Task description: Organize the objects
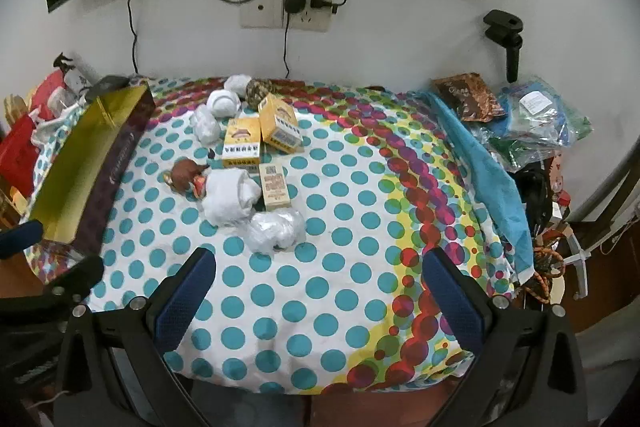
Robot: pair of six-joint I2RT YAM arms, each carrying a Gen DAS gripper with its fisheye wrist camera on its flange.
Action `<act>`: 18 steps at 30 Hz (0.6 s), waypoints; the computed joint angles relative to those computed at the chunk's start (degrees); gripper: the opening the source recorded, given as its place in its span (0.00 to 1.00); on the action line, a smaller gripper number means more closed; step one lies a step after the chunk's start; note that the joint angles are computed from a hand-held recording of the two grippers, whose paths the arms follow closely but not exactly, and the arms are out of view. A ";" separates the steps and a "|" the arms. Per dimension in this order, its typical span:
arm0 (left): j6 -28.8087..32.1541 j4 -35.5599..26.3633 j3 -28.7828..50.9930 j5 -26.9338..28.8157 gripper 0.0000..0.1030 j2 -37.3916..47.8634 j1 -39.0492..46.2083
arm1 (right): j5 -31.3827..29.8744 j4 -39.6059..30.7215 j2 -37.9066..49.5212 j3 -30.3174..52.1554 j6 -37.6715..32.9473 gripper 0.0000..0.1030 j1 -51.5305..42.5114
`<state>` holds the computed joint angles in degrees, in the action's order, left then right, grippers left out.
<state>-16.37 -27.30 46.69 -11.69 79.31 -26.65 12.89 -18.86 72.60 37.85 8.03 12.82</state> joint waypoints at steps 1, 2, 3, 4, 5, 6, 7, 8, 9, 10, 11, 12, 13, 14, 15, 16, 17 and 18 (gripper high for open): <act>-0.17 -0.02 -0.10 -0.04 0.81 0.24 0.03 | -0.89 0.64 0.83 -0.09 -0.37 1.00 -0.50; -0.24 -0.05 -0.28 0.32 0.81 0.36 0.11 | -1.40 1.37 1.70 -0.23 -0.63 1.00 -0.89; -0.51 0.10 -0.84 0.74 0.81 0.00 0.20 | -1.31 2.15 2.49 -0.39 -0.93 1.00 -1.04; -0.72 0.35 -1.64 1.83 0.81 -0.45 0.43 | -1.03 3.33 3.22 -0.72 -1.58 1.00 -1.10; -0.74 0.35 -2.16 3.25 0.81 -0.68 0.91 | -0.73 4.23 4.19 -0.86 -2.29 1.00 -1.10; -4.58 -0.08 -2.30 2.65 0.81 -0.35 0.50 | -0.88 5.12 5.34 -0.92 -2.90 1.00 -1.30; -4.18 0.42 -3.08 4.50 0.81 -0.45 1.07 | -1.82 6.59 6.49 -1.25 -3.60 1.00 -1.82; -4.21 0.27 -3.24 5.07 0.81 -0.14 1.23 | -2.47 7.55 7.85 -1.22 -4.09 1.00 -2.34; -4.36 -0.05 -3.38 5.54 0.81 0.33 1.44 | -2.91 8.02 9.14 -0.94 -4.33 1.00 -2.76; -4.63 -0.16 -3.60 5.88 0.81 0.82 1.55 | -3.97 8.99 10.37 -0.88 -4.91 1.00 -3.43; -4.76 -0.45 -3.52 6.00 0.81 1.50 1.60 | -4.72 9.99 11.55 -0.88 -5.43 1.00 -3.87; -4.69 -0.70 -3.36 5.94 0.81 2.41 1.74 | -4.83 10.63 13.01 -0.57 -5.84 1.00 -4.16; -4.57 -0.56 -3.45 5.51 0.81 3.30 1.74 | -4.83 11.03 14.19 -0.20 -6.27 1.00 -4.34; -4.51 -0.56 -3.31 5.24 0.81 4.21 1.81 | -4.95 11.93 15.27 -0.14 -6.88 1.00 -4.34; -4.21 -0.29 -3.22 5.77 0.81 5.10 2.15 | -5.29 12.98 16.34 -0.12 -7.54 0.99 -4.34; -3.64 0.86 -3.90 7.73 0.81 5.05 2.99 | -5.66 13.72 17.72 0.24 -8.25 0.99 -4.27; -3.43 1.57 -4.16 8.80 0.81 5.19 3.58 | -6.03 14.06 19.18 0.85 -8.76 0.99 -4.11; -3.09 2.51 -4.64 9.26 0.81 4.89 3.80 | -6.75 14.84 20.23 1.06 -9.20 0.99 -4.00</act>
<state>-19.45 -24.79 42.05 -2.43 84.20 -22.85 6.14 -4.02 92.83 38.91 -1.17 8.82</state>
